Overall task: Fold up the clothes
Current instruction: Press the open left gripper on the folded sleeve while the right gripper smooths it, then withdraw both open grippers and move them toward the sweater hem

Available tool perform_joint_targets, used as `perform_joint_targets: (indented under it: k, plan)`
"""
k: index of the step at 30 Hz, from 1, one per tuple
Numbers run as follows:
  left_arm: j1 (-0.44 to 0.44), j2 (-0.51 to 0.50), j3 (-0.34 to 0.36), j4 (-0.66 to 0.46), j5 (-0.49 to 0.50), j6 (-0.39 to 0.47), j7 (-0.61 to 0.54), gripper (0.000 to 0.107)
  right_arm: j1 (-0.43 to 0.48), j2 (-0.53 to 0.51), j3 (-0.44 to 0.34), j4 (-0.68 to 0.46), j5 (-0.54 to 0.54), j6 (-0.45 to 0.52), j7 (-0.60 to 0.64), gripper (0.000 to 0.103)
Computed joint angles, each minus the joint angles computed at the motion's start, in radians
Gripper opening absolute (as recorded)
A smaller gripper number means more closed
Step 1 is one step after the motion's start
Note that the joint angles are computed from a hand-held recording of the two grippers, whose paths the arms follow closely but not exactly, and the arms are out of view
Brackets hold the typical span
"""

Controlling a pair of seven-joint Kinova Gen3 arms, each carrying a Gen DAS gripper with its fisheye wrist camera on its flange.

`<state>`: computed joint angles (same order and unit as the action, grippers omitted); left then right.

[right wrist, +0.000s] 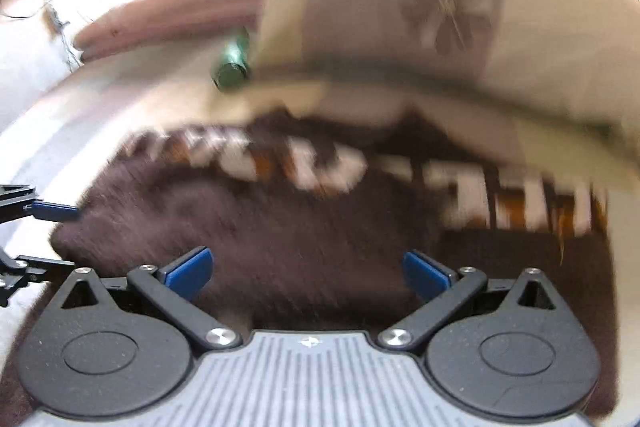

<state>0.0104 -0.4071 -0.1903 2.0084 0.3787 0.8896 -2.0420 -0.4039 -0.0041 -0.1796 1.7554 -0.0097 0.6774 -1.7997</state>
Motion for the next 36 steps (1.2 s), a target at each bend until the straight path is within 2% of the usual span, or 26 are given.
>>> perform_joint_targets:
  k: [3,7,9,14,18,23,28,30,33,36]
  plan:
    - [-0.014,-0.029,0.027,0.004,-0.019,-0.001,0.042,0.082,0.001,-0.023,0.0,0.003,0.004,0.04,-0.031,0.103]
    - [-0.006,-0.107,0.041,-0.027,-0.035,0.061,0.109,0.082,0.003,-0.164,-0.022,0.06,0.028,0.078,-0.021,0.103]
    - [0.004,-0.154,0.065,-0.034,-0.056,0.099,0.144,0.083,0.007,-0.232,-0.034,0.088,0.028,0.127,-0.009,0.103]
    - [0.053,-0.29,0.19,0.009,-0.109,0.155,0.219,0.084,0.021,-0.401,-0.111,0.18,0.021,0.275,-0.024,0.103]
    - [0.098,-0.336,0.255,0.056,-0.075,0.205,0.329,0.084,0.021,-0.504,-0.162,0.277,-0.048,0.329,-0.084,0.103]
    - [0.072,-0.421,0.385,0.089,-0.112,0.273,0.492,0.085,0.068,-0.666,-0.274,0.345,-0.08,0.404,-0.203,0.103]
    - [0.085,-0.458,0.404,0.023,-0.145,0.375,0.579,0.085,0.075,-0.764,-0.261,0.329,-0.12,0.498,-0.214,0.103]
    - [0.085,-0.472,0.432,0.004,-0.145,0.37,0.597,0.086,0.094,-0.781,-0.258,0.327,-0.152,0.476,-0.201,0.103]
    - [0.08,-0.462,0.511,-0.013,-0.136,0.354,0.618,0.086,0.104,-0.792,-0.263,0.337,-0.194,0.407,-0.195,0.103]
    - [0.086,-0.44,0.576,-0.003,-0.134,0.365,0.637,0.086,0.118,-0.748,-0.313,0.355,-0.213,0.365,-0.192,0.103]
